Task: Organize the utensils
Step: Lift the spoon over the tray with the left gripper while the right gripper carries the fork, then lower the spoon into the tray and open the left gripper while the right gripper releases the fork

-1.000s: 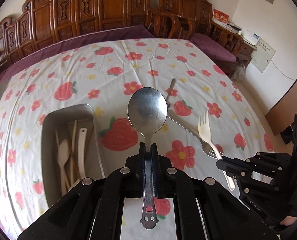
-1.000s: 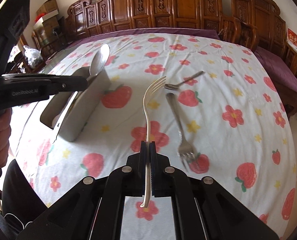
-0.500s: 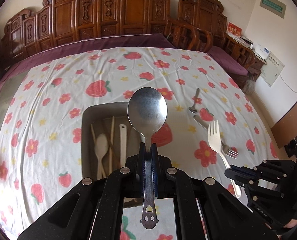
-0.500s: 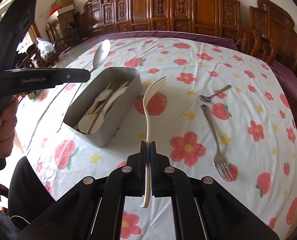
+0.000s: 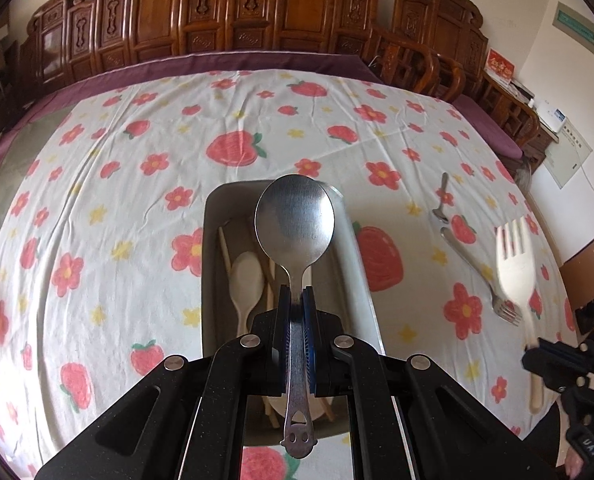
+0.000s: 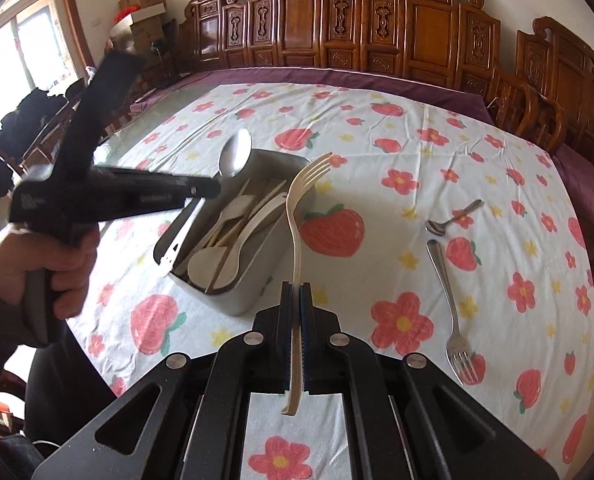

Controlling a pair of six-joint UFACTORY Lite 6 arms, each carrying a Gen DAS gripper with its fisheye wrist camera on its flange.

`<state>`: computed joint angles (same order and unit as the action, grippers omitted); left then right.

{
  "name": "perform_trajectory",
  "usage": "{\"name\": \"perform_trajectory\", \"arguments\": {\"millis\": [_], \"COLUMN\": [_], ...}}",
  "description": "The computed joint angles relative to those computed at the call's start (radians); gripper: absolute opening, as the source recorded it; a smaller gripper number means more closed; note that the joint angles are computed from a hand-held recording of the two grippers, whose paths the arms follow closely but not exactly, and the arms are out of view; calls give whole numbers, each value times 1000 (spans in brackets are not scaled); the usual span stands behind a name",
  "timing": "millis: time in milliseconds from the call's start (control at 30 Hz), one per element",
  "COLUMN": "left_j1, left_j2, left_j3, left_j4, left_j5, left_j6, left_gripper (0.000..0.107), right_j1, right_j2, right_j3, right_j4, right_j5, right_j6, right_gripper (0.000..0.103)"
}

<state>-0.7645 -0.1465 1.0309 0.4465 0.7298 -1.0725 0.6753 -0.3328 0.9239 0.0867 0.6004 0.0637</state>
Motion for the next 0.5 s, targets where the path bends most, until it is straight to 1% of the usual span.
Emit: {"name": "perform_trajectory", "arguments": {"millis": [133,233,500], "left_j1": [44,75,127], "left_j2": [-12,-14,-45], "left_j3": [-41,-55,-86], "left_j4": [-24,-42,-95], "left_j5": [-38,-51,-92], "left_j6": [36,64,138], "left_gripper": [5,5,5], "right_j1": [22,48,85], "right_j2": [55,88,188], "right_j3": [44,70,148], "right_j4": [-15,-52,-83], "right_j5": [-4,-1,-11], "right_j6": [26,64,98], "right_gripper": [5,5,5]}}
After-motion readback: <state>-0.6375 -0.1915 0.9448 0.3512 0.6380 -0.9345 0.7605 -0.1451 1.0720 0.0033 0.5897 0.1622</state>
